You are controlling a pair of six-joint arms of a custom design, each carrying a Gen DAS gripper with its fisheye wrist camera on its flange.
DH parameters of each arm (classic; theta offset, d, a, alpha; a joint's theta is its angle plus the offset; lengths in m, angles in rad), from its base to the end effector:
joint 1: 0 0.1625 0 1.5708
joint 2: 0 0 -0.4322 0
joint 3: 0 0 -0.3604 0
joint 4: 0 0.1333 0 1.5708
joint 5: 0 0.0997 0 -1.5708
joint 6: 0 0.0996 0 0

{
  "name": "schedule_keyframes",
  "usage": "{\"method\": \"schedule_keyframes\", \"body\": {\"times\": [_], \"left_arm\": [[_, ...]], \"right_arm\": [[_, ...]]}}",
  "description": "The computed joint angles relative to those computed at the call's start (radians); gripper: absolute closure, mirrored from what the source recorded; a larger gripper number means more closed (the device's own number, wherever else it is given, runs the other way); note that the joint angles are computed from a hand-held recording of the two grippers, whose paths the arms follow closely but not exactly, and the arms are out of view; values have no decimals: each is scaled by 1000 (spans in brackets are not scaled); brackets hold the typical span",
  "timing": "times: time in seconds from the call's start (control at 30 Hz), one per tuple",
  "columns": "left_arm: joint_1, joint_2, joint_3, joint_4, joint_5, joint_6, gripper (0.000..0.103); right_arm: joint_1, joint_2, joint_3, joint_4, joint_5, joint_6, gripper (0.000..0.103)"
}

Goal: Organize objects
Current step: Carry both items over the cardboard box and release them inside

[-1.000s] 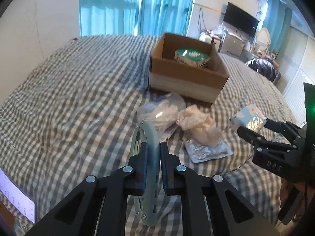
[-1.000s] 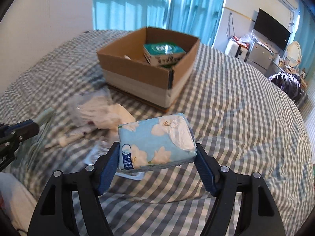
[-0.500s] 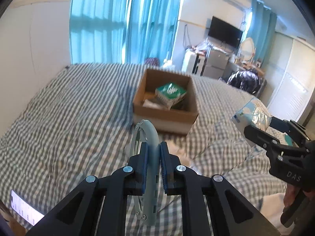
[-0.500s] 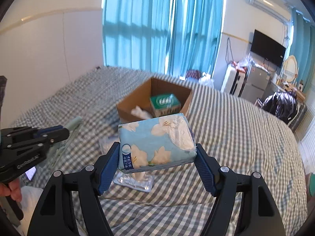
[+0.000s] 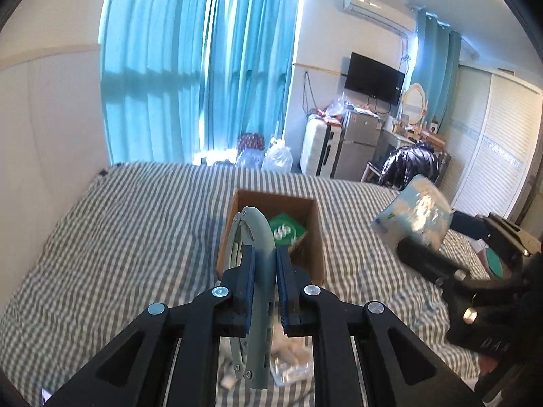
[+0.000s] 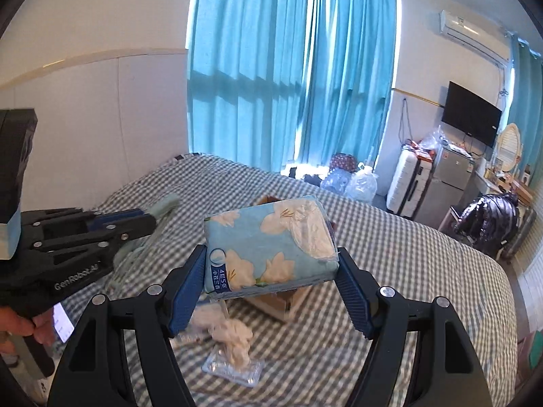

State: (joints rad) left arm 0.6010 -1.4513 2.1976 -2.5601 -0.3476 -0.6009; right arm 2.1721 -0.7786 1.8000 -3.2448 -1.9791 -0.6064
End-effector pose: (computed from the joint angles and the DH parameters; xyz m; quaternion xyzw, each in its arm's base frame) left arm -0.2190 -0.4253 0.3380 0.0806 0.8117 -0.4732 0.3329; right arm 0.4340 -0.4670 0.1466 0.4732 -0.8004 0.3134 0.1928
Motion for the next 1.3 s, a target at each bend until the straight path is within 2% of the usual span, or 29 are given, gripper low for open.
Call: {"method": "schedule_keyframes", "body": {"times": [0.17,0.23,0.33,0.47,0.67,0.97,1.1,1.17,1.2,1.23,1.3], "left_arm": [[104,126,-100,-262,-38,275,92],[146,173,-142,-329,-56,365,92],[223,237,-205,-399,-107,456,92],[302,297,-260,-445,-175,522,92],[402,366,-327,-451,-301,541,92],[472,458,-407,-463,-350,600,91],[479,478,-427,-447,-340,598,91],[477,485,-429,-458,-319,596,90],[475,482,-429,-454,-318,587,89],[474,479,-431,-446,-315,579,88],[461,468,-427,-419,-293,559,79]], "right_arm": [[-18,79,-120,61,12,-22,30],[-35,112,-159,78,13,-31,30],[-67,175,-221,113,3,-37,30],[-116,254,-301,158,-1,-38,30],[-190,320,-339,152,37,-36,30],[-243,372,-375,147,72,-62,28],[-256,370,-367,158,116,-73,27],[-260,365,-351,118,138,-76,18],[-260,365,-348,106,145,-74,10],[-263,356,-335,91,162,-70,8],[-258,347,-320,74,175,-66,8]]}}
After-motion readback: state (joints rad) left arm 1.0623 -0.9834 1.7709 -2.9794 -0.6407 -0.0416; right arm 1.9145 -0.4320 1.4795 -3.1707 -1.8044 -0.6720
